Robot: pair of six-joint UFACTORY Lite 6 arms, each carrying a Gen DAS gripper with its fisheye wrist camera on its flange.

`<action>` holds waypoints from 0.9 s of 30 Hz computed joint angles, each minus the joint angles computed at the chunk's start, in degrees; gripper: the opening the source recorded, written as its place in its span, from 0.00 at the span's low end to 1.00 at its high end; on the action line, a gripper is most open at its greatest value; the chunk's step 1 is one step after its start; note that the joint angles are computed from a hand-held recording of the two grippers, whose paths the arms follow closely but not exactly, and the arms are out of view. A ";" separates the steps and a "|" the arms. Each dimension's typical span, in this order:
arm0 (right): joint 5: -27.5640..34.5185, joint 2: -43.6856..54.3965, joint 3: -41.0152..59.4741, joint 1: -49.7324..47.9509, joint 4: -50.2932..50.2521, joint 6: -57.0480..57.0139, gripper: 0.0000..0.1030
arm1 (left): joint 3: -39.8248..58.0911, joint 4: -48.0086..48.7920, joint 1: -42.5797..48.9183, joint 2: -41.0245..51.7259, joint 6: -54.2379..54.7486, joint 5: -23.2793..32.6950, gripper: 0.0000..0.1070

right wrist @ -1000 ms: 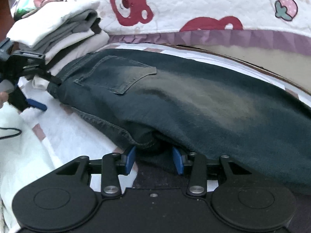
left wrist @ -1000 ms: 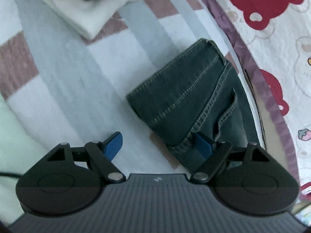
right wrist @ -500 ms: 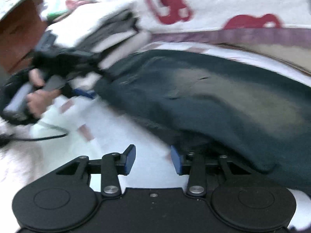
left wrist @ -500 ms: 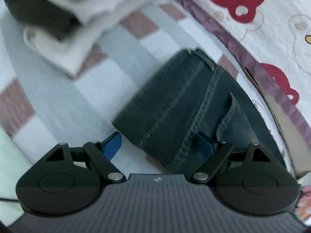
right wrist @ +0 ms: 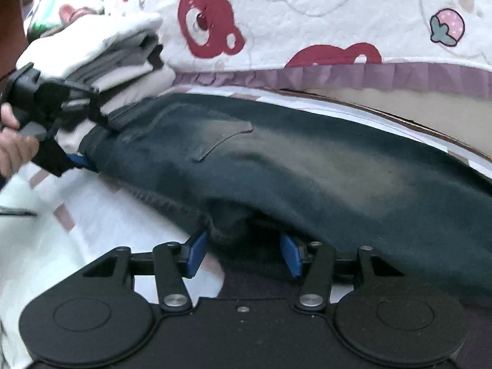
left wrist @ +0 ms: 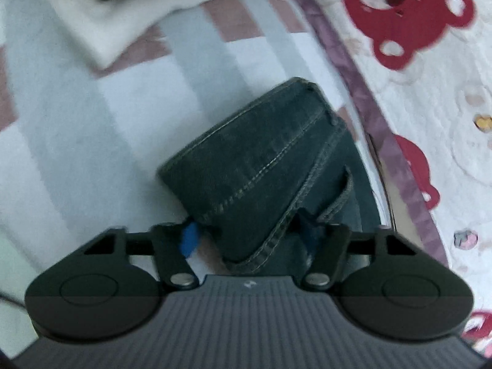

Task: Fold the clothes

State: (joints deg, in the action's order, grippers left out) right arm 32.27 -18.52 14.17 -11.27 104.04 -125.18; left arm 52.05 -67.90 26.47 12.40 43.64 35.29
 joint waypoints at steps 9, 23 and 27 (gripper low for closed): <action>14.82 4.12 4.05 -5.07 -9.87 9.60 0.38 | -3.25 7.62 -10.97 -9.86 3.13 -16.00 0.25; 4.16 9.58 4.50 5.40 7.50 -8.38 0.70 | 1.01 2.84 -7.07 -1.60 2.77 -9.69 0.32; 4.37 10.45 5.35 5.82 11.51 -7.93 0.37 | 0.75 5.87 -11.34 -3.48 4.66 -14.84 0.21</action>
State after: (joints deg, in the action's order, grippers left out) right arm 36.64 -8.07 19.52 -5.45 115.55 -133.11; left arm 52.80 -62.03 15.13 8.92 48.30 20.44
